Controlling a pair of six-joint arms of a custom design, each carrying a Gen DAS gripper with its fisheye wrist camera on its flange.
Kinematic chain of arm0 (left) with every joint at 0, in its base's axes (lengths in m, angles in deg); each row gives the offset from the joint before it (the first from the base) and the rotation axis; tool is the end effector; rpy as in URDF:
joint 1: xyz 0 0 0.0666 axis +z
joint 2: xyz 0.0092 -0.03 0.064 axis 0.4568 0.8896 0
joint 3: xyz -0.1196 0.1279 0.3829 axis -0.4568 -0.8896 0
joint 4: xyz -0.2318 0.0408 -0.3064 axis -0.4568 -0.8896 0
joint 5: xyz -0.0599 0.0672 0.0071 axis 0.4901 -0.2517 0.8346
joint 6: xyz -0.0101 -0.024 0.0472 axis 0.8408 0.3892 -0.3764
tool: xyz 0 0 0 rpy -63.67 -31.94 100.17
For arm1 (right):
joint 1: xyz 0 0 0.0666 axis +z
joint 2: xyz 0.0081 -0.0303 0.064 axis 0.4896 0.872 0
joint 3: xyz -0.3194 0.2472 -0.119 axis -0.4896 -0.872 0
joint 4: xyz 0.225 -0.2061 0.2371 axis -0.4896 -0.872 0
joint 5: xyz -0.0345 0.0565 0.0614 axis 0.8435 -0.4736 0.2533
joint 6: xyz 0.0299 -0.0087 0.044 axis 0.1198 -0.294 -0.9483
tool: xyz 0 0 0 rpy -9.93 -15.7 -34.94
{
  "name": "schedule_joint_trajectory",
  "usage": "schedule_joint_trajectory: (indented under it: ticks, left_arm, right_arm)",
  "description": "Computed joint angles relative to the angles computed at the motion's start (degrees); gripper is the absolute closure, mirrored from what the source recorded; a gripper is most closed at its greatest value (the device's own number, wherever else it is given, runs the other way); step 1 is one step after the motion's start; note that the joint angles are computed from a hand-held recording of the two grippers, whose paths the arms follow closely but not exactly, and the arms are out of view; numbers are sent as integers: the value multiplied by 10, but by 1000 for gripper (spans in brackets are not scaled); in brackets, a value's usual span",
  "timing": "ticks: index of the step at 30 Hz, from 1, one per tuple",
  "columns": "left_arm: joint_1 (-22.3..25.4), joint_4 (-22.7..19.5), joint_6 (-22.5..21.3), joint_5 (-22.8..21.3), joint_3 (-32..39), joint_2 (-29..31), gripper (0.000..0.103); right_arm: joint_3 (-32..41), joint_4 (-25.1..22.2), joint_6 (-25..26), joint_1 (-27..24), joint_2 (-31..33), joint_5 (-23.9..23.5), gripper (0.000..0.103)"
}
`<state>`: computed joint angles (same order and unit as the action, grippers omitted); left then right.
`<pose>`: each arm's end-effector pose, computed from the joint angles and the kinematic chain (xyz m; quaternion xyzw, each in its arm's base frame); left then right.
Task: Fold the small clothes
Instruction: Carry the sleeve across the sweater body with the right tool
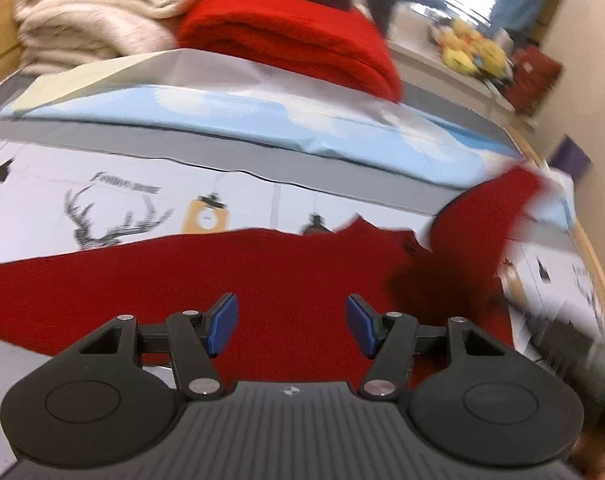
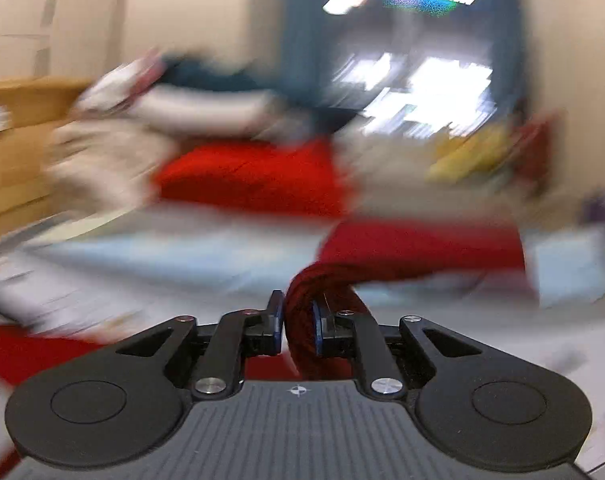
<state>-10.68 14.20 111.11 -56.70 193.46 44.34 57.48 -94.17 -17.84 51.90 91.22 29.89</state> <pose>0.4706 -0.3587 0.5834 0.0336 0.9364 -0.1237 0.3266 0.3638 0.1386 0.5220 0.0142 0.8288 0.0349 0.5583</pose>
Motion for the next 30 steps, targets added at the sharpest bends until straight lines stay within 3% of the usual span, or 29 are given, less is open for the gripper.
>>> schedule_joint_trajectory:
  ticks: [3, 7, 11, 13, 14, 16, 17, 19, 21, 25, 30]
  left_arm:
    - [26, -2, 24, 2, -4, -7, 38]
    - [47, -14, 51, 0, -2, -9, 38]
    - [51, -14, 57, 7, -1, -3, 42]
    - [53, -2, 60, 23, -11, -3, 61]
    - [55, 1, 64, 34, -16, -2, 65]
    - [58, 5, 76, 58, -24, 5, 78]
    - [59, 4, 81, 67, -26, 8, 79]
    - [62, 5, 98, 92, -33, 18, 79]
    - [64, 16, 115, 114, -48, 24, 79]
    - [69, 60, 162, 151, -95, 33, 75]
    - [80, 85, 234, 179, -127, 45, 64]
  right_arm:
    - [47, -116, -146, 7, 35, -102, 88]
    - [70, -169, -266, 0, 26, -101, 74]
    - [61, -189, -317, -20, 3, -41, 64]
    - [43, -212, -351, -34, -6, -29, 64]
    - [29, -224, -374, -47, -15, -33, 64]
    - [24, -277, -467, -70, -7, -55, 62]
    - [21, -294, -510, -83, -3, -78, 62]
    - [-3, -270, -565, -109, -12, -141, 62]
    - [-5, -255, -556, -113, -14, -154, 62]
    - [15, -263, -494, -112, -16, -120, 62]
    - [31, -257, -437, -143, -7, -150, 62]
